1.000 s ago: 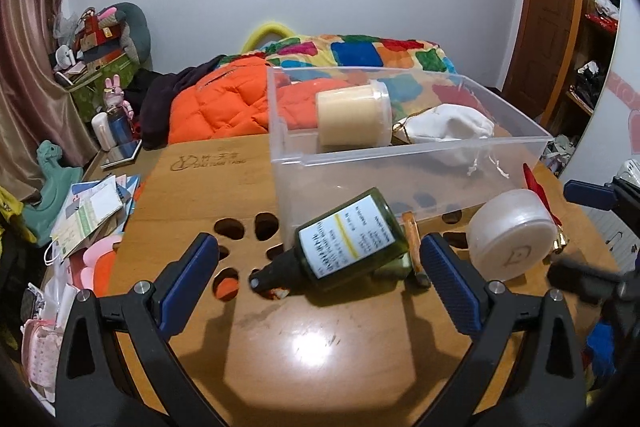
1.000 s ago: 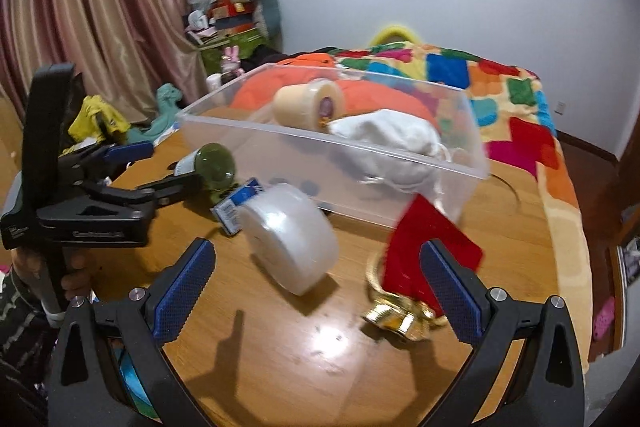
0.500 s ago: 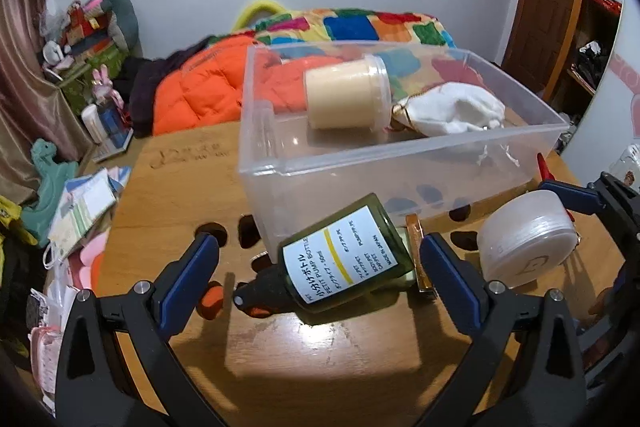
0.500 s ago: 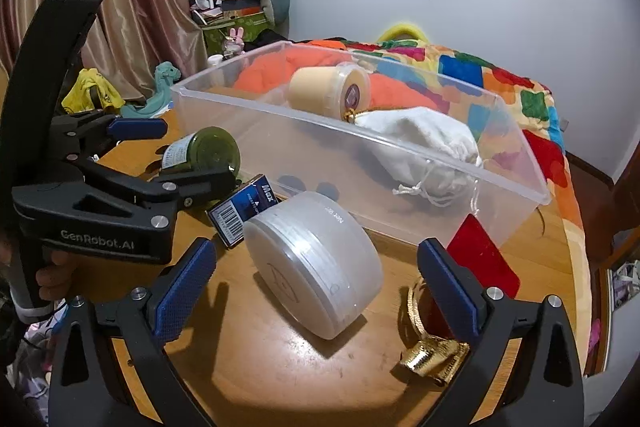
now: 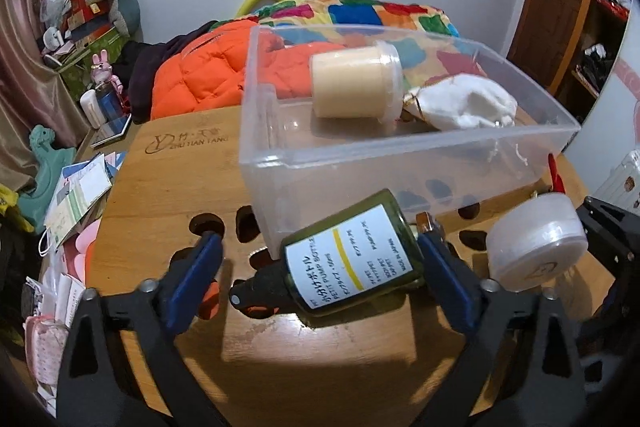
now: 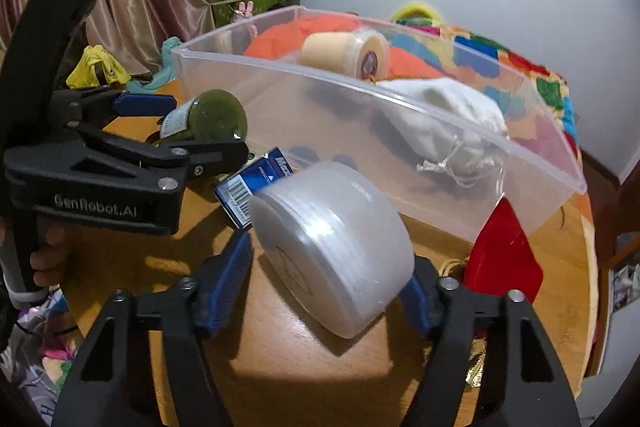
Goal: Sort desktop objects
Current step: 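Grasp the green glass bottle with the left gripper while the right reaches for the white tub, then grasp the white round tub with the right gripper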
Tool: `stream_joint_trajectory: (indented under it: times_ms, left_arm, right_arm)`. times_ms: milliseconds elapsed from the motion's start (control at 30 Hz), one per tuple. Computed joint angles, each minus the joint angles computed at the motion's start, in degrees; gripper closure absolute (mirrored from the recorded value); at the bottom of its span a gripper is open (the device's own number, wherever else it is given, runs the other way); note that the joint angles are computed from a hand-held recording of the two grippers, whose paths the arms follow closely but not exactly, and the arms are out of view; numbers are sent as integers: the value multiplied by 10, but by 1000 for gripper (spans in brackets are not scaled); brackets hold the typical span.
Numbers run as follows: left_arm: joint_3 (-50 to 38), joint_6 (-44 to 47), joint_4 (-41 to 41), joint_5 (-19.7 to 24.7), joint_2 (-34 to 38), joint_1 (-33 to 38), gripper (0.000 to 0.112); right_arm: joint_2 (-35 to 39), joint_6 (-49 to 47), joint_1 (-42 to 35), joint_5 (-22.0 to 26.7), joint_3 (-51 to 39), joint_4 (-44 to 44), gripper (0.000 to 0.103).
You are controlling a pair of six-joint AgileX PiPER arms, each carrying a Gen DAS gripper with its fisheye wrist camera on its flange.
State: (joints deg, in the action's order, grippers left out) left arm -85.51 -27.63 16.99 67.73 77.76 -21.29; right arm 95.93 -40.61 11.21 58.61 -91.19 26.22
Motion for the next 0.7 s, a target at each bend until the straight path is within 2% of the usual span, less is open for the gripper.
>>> stream_joint_trajectory:
  times_ms: [167, 267, 367, 433, 467, 500, 600, 700]
  left_arm:
    - [14, -16, 15, -10, -11, -17, 28]
    - [23, -31, 45, -13, -17, -44, 39]
    - [24, -58, 99, -2, -16, -81, 41]
    - [27, -56, 95, -8, -19, -78, 44]
    - [30, -55, 92, -11, -21, -75, 45]
    - [30, -55, 91, -12, -22, -75, 45]
    - [31, -56, 96, -11, -22, -78, 45]
    - [32, -61, 98, -12, -22, -80, 45]
  right_arm:
    - [0, 2, -6, -1, 5, 7, 48]
    - [-10, -4, -3, -16, 20, 5, 48]
    - [-33, -16, 3, -48, 50, 8, 49]
    - [-42, -18, 10, -61, 59, 0, 49]
    - [-43, -12, 15, -64, 61, -8, 54]
    - [-44, -11, 17, -69, 62, -10, 65]
    - [-33, 1, 13, -50, 49, -11, 73]
    - [-29, -9, 2, -37, 45, 12, 76]
